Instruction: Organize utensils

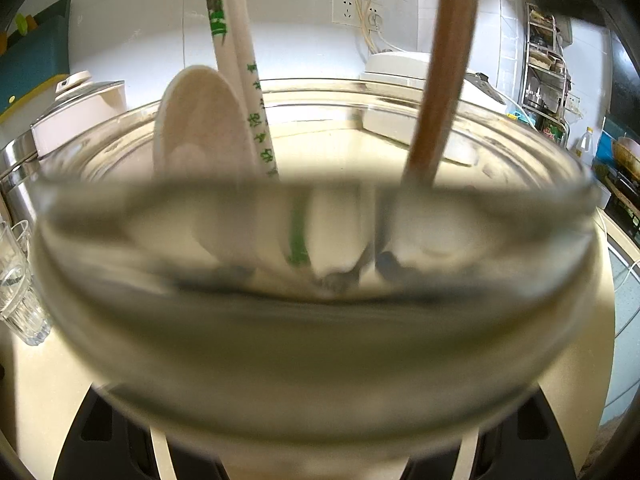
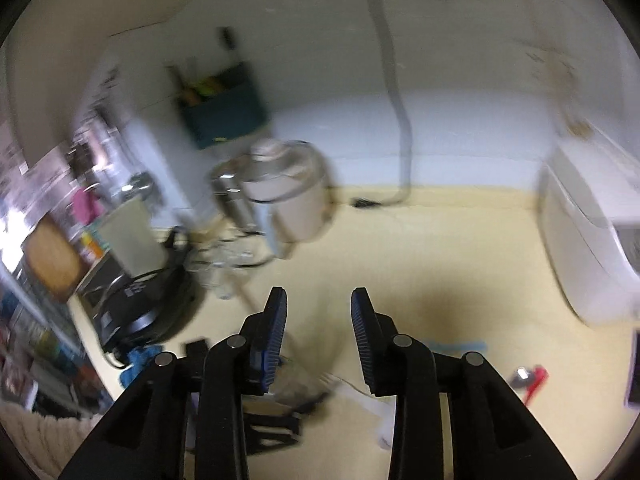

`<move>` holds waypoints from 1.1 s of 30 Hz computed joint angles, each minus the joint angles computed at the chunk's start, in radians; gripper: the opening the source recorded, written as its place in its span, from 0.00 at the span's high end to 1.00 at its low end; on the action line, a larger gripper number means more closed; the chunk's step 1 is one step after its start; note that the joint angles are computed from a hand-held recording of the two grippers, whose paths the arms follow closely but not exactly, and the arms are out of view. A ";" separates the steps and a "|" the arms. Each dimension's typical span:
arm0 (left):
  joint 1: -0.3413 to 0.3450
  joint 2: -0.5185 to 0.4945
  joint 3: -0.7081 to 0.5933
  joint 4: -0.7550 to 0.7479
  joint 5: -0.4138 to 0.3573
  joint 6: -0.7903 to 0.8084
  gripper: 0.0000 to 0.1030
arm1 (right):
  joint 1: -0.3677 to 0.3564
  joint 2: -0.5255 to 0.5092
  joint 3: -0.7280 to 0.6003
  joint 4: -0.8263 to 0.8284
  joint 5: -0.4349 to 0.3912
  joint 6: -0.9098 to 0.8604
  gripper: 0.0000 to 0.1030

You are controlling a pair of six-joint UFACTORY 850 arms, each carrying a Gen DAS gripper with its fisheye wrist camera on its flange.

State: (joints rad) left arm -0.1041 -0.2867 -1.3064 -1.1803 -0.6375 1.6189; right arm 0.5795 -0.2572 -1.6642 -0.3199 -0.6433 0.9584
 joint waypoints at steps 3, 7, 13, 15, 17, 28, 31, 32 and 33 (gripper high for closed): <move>0.001 0.000 0.000 0.000 -0.001 0.000 0.30 | -0.018 0.036 0.085 0.033 -0.016 0.016 0.67; 0.000 0.000 0.000 0.000 0.001 0.000 0.30 | -0.059 0.060 0.212 0.288 0.035 -0.122 0.67; 0.000 0.000 -0.001 0.000 0.000 0.000 0.30 | -0.055 -0.043 0.192 0.379 -0.043 -0.222 0.67; 0.002 -0.001 -0.001 0.000 -0.002 0.001 0.30 | -0.047 -0.100 0.144 0.339 -0.091 -0.225 0.67; 0.002 -0.001 -0.001 0.000 -0.002 0.000 0.30 | -0.043 -0.142 0.107 0.317 -0.119 -0.240 0.67; 0.000 -0.001 -0.002 0.002 -0.002 -0.003 0.30 | -0.049 -0.308 -0.057 0.268 -0.242 -0.314 0.70; 0.005 -0.001 -0.001 0.001 -0.005 0.000 0.30 | -0.049 -0.307 -0.051 0.248 -0.236 -0.308 0.85; 0.004 -0.001 -0.001 0.000 -0.004 0.000 0.30 | -0.053 -0.300 -0.038 0.262 -0.218 -0.307 0.86; 0.005 -0.001 -0.001 0.001 -0.005 0.000 0.30 | -0.058 -0.284 -0.015 0.282 -0.191 -0.303 0.86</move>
